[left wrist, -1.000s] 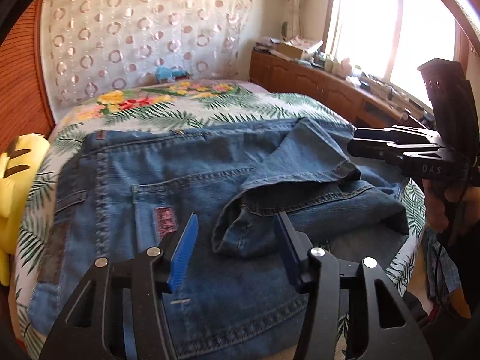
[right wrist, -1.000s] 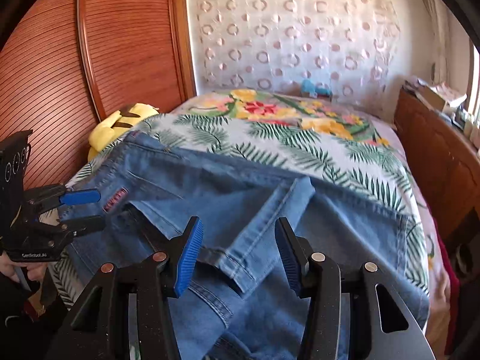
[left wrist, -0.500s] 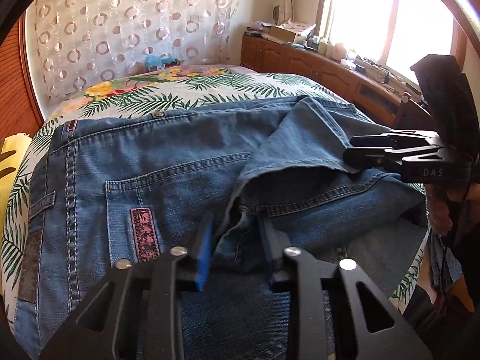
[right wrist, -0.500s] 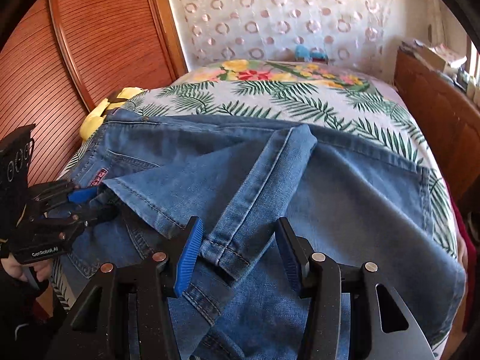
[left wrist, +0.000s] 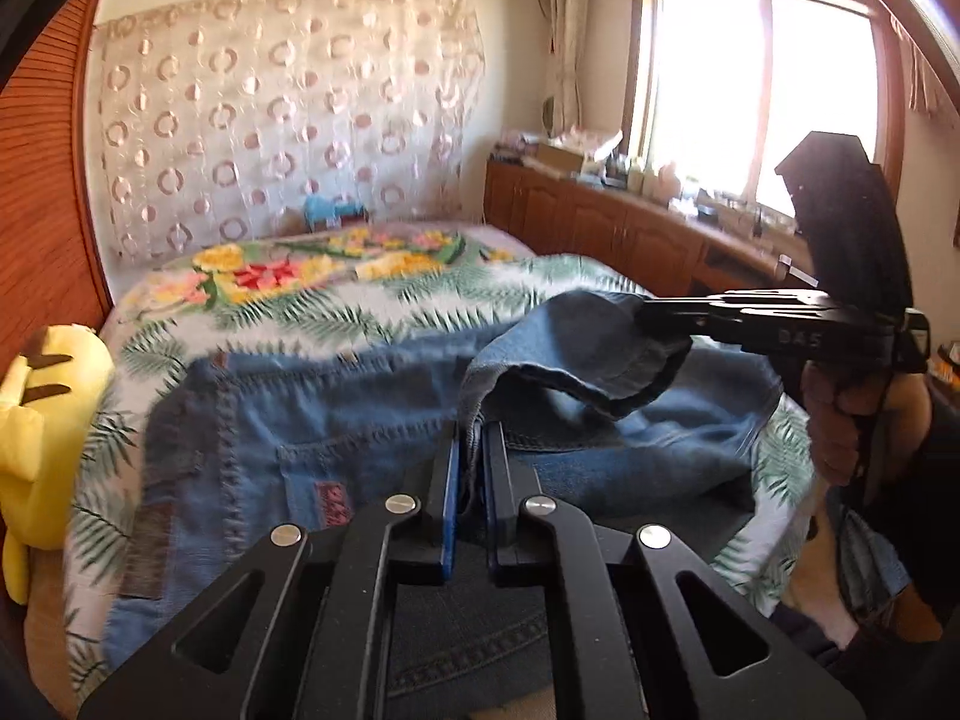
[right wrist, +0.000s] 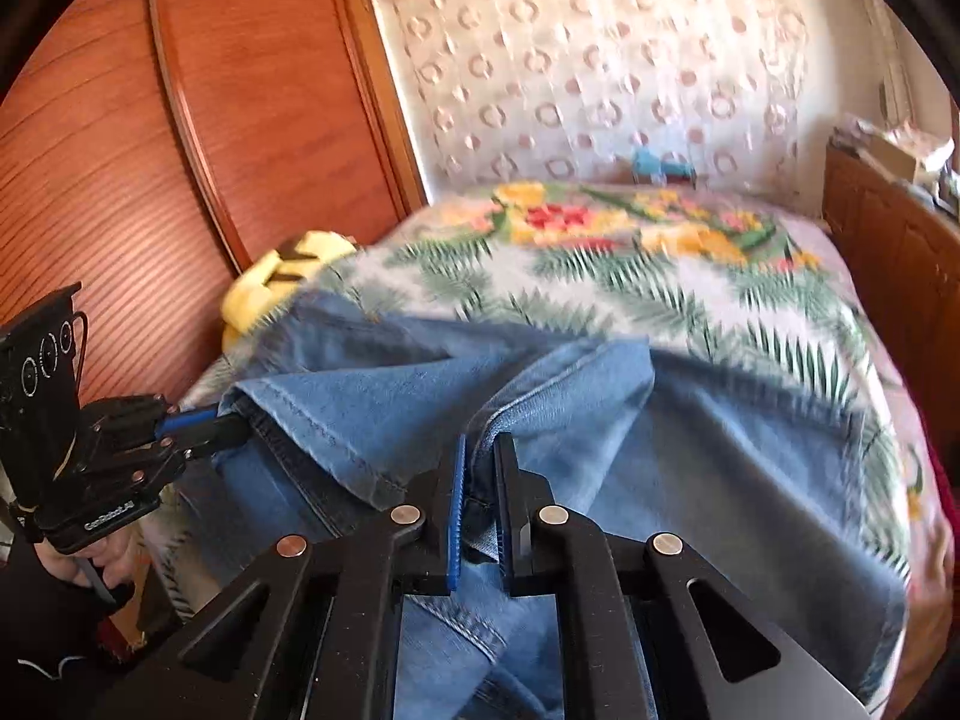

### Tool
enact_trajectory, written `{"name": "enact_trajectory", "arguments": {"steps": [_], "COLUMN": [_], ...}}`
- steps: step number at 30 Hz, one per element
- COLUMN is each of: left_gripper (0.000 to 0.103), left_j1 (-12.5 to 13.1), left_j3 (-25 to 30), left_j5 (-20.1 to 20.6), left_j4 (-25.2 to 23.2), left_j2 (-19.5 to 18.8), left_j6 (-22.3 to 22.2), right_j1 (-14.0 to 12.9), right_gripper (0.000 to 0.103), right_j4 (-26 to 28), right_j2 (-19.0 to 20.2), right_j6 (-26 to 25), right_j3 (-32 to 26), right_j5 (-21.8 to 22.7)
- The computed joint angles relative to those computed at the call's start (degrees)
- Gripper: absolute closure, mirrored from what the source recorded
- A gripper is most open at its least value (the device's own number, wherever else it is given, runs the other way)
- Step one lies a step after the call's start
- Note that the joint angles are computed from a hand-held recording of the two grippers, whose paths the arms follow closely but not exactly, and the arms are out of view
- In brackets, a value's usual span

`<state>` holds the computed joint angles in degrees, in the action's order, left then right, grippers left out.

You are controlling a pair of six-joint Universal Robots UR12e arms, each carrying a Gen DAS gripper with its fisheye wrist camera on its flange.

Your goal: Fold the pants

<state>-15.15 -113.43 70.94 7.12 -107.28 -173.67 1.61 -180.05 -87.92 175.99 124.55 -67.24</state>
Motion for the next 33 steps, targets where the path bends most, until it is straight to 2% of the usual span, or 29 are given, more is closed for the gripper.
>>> {"name": "enact_trajectory", "arguments": {"steps": [9, 15, 18, 24, 33], "left_gripper": [0.095, 0.095, 0.095, 0.095, 0.095], "left_j1": [3.23, 5.69, 6.91, 8.38, 8.56], "left_j3": [-3.76, -6.04, -6.54, -6.59, -7.52], "left_j5": [-0.01, 1.06, 1.87, 2.87, 3.29], "left_j4": [2.91, 4.88, 5.11, 1.45, -1.83], "left_j2": [4.68, 6.02, 5.96, 4.88, 4.11], "left_j6": [-2.31, -4.06, -4.91, -4.72, -3.68], "right_j1": [2.69, 5.71, 6.37, 8.43, 11.78], "right_gripper": [0.097, 0.097, 0.097, 0.097, 0.098], "right_j4": [-2.78, -1.89, -1.19, 3.05, 12.23], "right_j2": [-1.36, 0.84, 2.93, 7.40, 12.80], "right_j6": [-1.97, -3.03, -3.77, -6.73, -7.57], "right_j3": [-3.61, -7.30, -9.54, -15.24, -22.75], "right_j5": [3.62, 3.85, 4.24, 1.52, -2.89]}}
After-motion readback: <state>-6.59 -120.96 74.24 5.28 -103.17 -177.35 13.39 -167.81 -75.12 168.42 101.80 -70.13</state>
